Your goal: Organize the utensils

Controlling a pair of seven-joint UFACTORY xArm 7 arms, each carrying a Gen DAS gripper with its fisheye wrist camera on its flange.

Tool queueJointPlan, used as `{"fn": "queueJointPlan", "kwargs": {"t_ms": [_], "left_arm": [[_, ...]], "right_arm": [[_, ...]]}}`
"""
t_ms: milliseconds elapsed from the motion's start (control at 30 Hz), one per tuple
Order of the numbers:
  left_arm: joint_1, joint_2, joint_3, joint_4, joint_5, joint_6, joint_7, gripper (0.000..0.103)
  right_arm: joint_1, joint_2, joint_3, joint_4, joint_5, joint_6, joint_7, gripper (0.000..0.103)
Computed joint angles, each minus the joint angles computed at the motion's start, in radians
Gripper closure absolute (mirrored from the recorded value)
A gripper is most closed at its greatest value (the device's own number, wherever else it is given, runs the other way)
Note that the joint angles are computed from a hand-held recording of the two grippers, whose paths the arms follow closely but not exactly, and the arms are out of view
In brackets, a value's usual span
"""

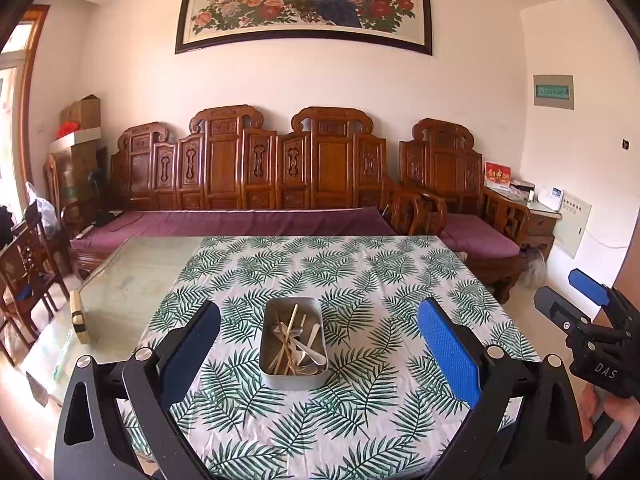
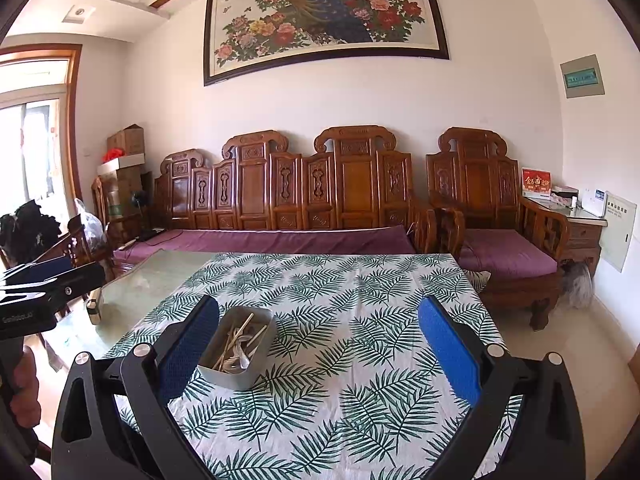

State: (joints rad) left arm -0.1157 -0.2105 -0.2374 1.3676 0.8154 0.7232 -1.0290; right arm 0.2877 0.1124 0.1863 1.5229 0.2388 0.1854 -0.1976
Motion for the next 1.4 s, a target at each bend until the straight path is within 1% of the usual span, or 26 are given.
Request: {"fn": "queueJointPlan", "kwargs": {"t_ms": [500,1400], "left_arm": [[-0.002,0.003,0.004,-0.005,-0.005,-0.001,0.005,0.008],[0.002,0.001,0.003,-0.014,0.002,-0.013,0.001,0.008]], "right_arm": [[-0.003,-0.007,0.003,-0.014,0.019,-0.005,-0.015,0.003],[-0.001,-0.010,0.002,-0.023,0.020,-0.010,-0.019,0.003]]}}
